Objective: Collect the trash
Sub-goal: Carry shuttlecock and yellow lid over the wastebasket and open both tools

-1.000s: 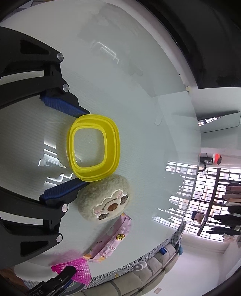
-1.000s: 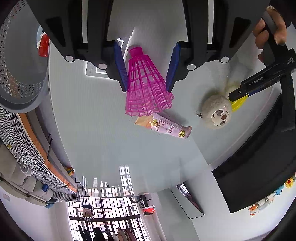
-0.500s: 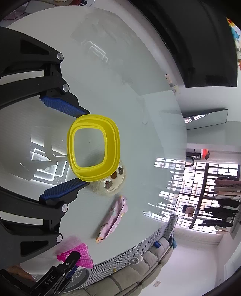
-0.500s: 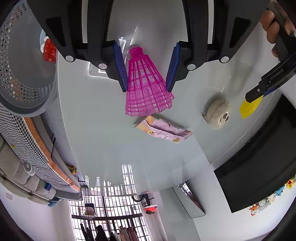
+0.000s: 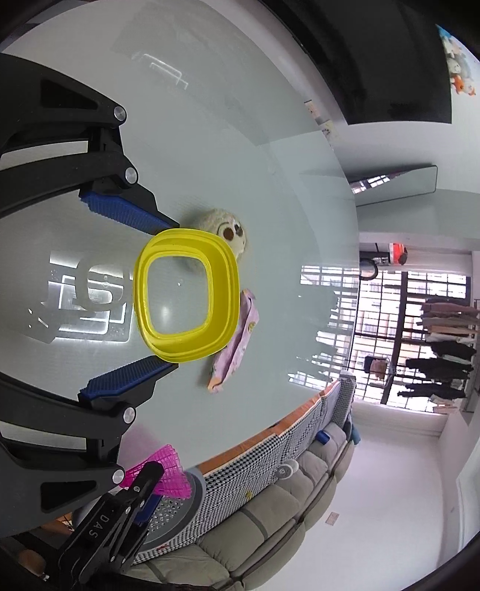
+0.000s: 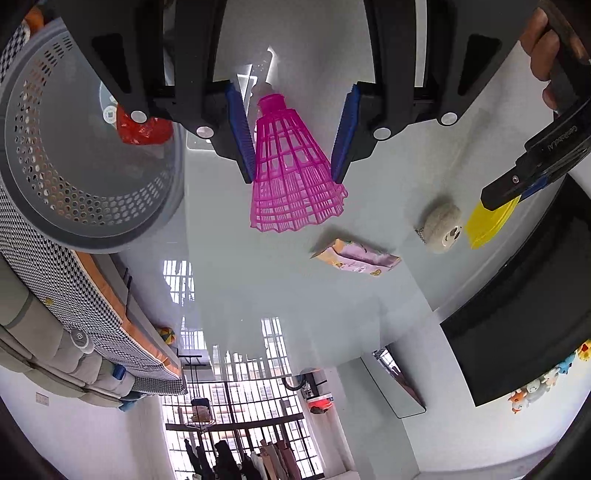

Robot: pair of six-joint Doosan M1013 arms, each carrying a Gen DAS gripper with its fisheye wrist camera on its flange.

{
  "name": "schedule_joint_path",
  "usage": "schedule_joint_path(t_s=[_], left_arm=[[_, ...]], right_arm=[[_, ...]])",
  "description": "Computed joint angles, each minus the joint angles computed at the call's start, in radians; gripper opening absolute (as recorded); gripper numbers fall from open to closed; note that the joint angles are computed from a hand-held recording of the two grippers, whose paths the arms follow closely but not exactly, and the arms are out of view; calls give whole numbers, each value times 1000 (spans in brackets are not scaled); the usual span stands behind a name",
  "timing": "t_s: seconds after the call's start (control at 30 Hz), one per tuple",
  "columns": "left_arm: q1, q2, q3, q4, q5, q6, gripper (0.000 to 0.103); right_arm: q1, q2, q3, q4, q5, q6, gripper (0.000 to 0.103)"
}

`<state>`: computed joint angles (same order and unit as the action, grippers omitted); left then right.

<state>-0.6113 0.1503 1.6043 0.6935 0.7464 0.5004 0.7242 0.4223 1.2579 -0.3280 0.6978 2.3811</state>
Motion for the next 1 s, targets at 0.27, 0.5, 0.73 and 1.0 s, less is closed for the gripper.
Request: schedule_joint_path(t_s=[0.27, 0.5, 0.73, 1.0], left_arm=[[-50, 20, -34, -59, -51, 70, 65], [-97, 62, -86, -133, -69, 178, 65], [-137, 119, -154, -189, -60, 289, 65], [-166, 182, -221, -260, -25, 393, 65]], right_arm=[[-13, -91, 124, -123, -2, 161, 41], [-31, -170, 236, -225, 23, 306, 41], [-58, -228, 325, -278, 27, 408, 41], [-98, -267, 390, -283, 7, 450, 41]])
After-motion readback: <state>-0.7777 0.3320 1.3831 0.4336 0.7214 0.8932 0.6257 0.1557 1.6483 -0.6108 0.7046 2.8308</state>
